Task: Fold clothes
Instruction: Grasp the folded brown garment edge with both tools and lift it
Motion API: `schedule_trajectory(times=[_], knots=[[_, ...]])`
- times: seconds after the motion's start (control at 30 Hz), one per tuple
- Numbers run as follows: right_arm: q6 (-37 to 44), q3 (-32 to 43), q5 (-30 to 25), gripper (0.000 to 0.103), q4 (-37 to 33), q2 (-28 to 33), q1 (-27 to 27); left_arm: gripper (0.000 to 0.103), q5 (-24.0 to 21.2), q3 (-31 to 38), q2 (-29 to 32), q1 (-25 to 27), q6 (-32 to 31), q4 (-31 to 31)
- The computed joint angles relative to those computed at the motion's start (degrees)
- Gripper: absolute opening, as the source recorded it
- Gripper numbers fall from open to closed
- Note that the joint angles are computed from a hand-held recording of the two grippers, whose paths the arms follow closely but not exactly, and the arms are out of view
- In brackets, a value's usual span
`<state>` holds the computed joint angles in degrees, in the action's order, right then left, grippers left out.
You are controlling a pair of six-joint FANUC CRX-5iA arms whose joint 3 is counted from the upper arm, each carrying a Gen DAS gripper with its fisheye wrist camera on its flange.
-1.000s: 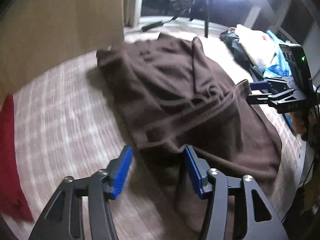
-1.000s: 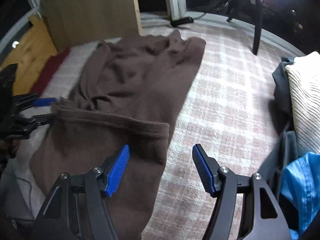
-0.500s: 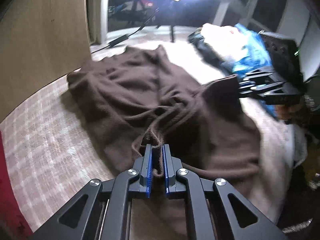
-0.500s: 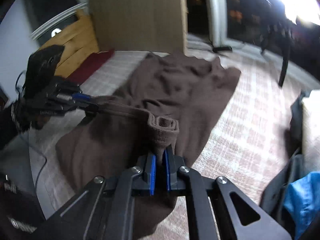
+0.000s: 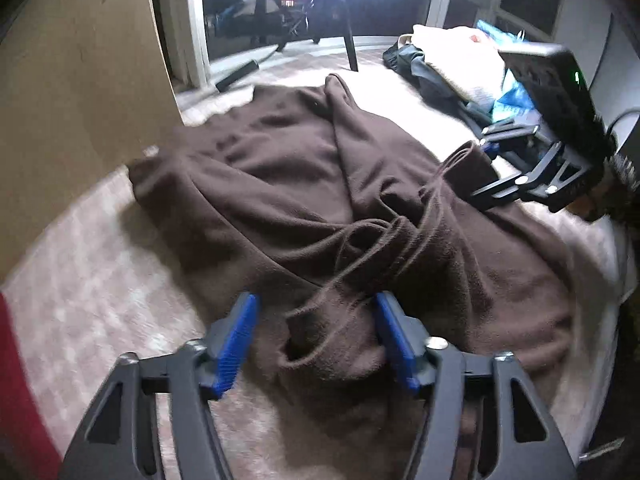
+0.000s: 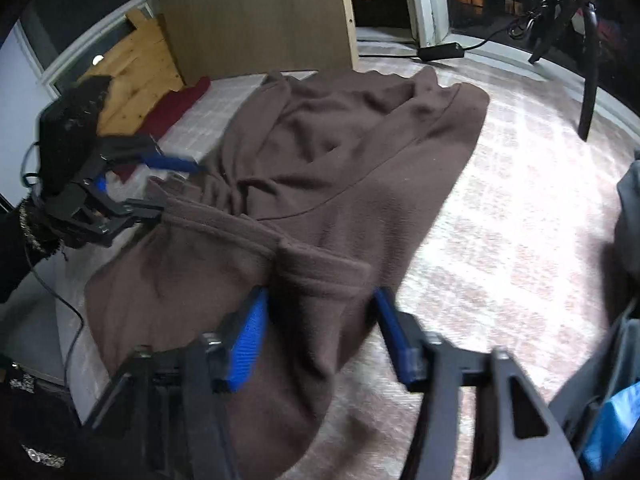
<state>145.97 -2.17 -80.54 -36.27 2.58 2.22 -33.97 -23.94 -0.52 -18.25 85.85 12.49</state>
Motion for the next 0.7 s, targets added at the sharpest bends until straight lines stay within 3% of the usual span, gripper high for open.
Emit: schedule_trajectory(times=[0.03, 0.07, 0.1, 0.33, 0.47, 0.53, 0.63, 0.7], knots=[[0.57, -0.37, -0.09, 0.022, -0.04, -0.86, -0.12, 0.021, 0.82, -1.50, -0.61, 0.26, -2.18, 3.16], [1.13, -0.72, -0.18, 0.020, -0.08, -1.72, -0.25, 0.016, 0.96, -1.85, -1.03, 0.00, -2.64, 3.32], [1.69, -1.05, -0.30, 0.011, -0.13, -2.57, -0.39, 0.015, 0.54, -1.48, -1.37, -0.56, -1.42, 1.96], [6.17, -1.25, -4.22, 0.009, -3.75, -7.37, -4.37, 0.012, 0.78, -2.49, -6.77, -3.39, 1.55, 0.20], [5.90, -1.97, -3.99, 0.008, -3.23, -8.04, -4.65, 0.015, -2.35, 0.93, -5.44, -4.77, 6.21, -7.18], [5.78, -2.75, -2.90, 0.008, -2.53, -8.39, -3.91, 0.025, -3.11, 2.24, -4.15, -4.57, 8.48, -9.84], [4.96, -2.90, -1.88, 0.008, -1.92, -7.46, -2.98, 0.069, -6.75, 6.90, -0.87, -5.63, 14.93, -18.63], [4.22, -2.65, -1.42, 0.008, -1.67, -6.38, -2.43, 0.077, -6.90, 7.03, 0.71, -4.64, 12.71, -16.97]])
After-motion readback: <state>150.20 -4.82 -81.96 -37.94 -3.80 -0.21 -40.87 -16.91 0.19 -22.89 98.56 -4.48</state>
